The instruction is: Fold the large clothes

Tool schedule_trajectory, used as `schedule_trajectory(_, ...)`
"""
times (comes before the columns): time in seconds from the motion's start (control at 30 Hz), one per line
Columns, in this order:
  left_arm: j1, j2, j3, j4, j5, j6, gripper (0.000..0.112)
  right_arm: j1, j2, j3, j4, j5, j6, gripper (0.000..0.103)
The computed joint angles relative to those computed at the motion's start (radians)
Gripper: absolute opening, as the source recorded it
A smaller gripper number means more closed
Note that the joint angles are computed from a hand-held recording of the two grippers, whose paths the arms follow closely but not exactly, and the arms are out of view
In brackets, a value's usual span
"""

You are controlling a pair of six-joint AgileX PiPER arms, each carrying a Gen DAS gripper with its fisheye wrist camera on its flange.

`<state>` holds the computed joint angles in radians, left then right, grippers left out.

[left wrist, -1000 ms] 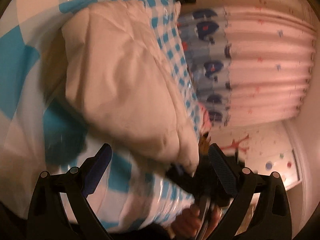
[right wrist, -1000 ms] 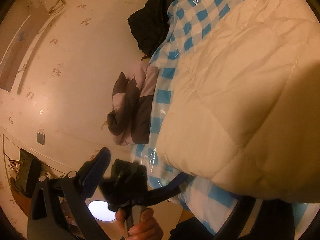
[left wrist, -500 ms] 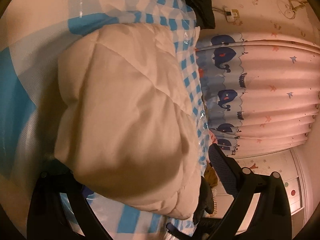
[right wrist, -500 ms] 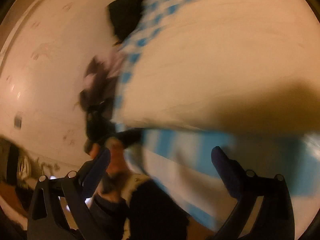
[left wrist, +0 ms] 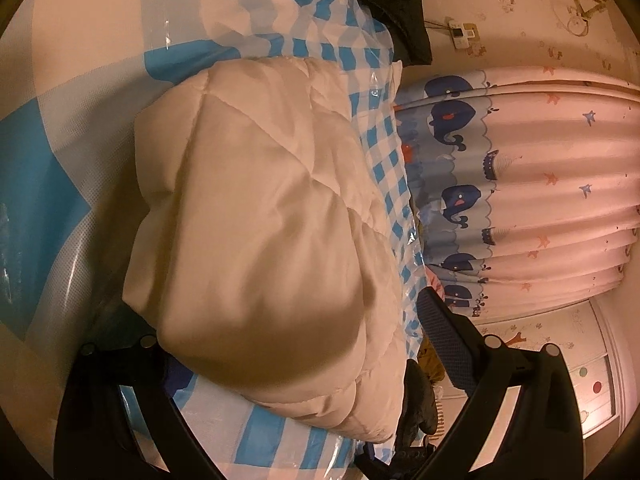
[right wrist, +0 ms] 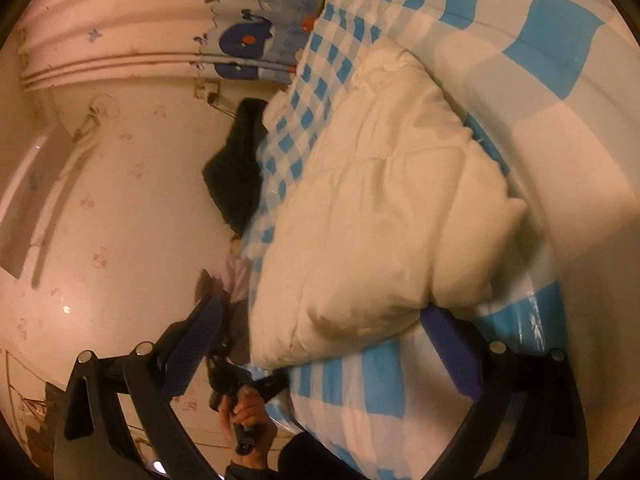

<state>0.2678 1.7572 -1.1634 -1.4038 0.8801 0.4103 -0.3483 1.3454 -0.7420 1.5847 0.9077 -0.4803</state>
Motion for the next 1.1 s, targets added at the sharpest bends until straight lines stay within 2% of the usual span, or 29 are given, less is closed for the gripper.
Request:
schedule_trajectory(0.1,0.007,0.005,-0.007,0.004,0.011,-0.012,0.093,0.04,-0.068,0.019,-0.058,-0.053,0.114,0.096)
schedule_trajectory(0.2,-0.007,0.01,-0.025,0.041,-0.003,-0.037,0.093,0.057,-0.07,-0.019,-0.146,-0.074,0.199,0.096)
schedule_trajectory(0.3,-0.015,0.008,-0.027,0.047,-0.016,-0.035,0.093,0.055,-0.031,-0.049,-0.156,-0.157,0.204,0.095)
schedule_trajectory(0.43,0.005,0.025,-0.029,0.028,0.025,-0.025,0.093,0.092,0.008,-0.064,-0.076,-0.232,0.116,0.095)
schedule_trajectory(0.47,0.005,0.028,-0.03,0.027,0.026,-0.026,0.093,0.095,0.009,-0.057,-0.044,-0.236,0.078,0.085)
schedule_trajectory(0.5,0.001,0.029,-0.035,0.037,0.02,-0.03,0.093,0.089,0.007,-0.043,-0.022,-0.232,0.055,0.066)
schedule_trajectory(0.53,-0.007,0.026,-0.039,0.056,0.008,-0.037,0.091,0.074,0.004,-0.019,0.02,-0.221,0.022,0.031)
schedule_trajectory(0.6,-0.034,0.023,-0.061,0.148,-0.028,-0.101,0.073,0.054,0.02,-0.009,0.07,-0.18,-0.044,0.03)
schedule_trajectory(0.67,-0.038,0.03,-0.075,0.175,-0.022,-0.11,0.053,0.049,0.016,-0.025,0.054,-0.166,-0.058,0.028)
schedule_trajectory(0.77,-0.034,0.015,-0.106,0.22,0.013,-0.106,0.04,0.041,-0.022,-0.071,-0.018,-0.15,-0.022,0.024)
schedule_trajectory(0.83,-0.028,-0.01,-0.117,0.229,0.04,-0.091,0.036,0.03,-0.074,-0.103,-0.087,-0.129,0.024,0.024)
schedule_trajectory(0.97,0.0,-0.093,-0.106,0.25,0.149,-0.066,0.035,-0.069,-0.226,-0.088,-0.178,-0.009,0.109,0.024)
schedule_trajectory(1.03,0.027,-0.158,-0.051,0.258,0.197,-0.043,0.035,-0.146,-0.323,-0.047,-0.234,0.09,0.156,0.024)
schedule_trajectory(1.1,0.044,-0.194,0.008,0.295,0.22,-0.04,0.044,-0.245,-0.391,0.014,-0.333,0.232,0.209,0.033)
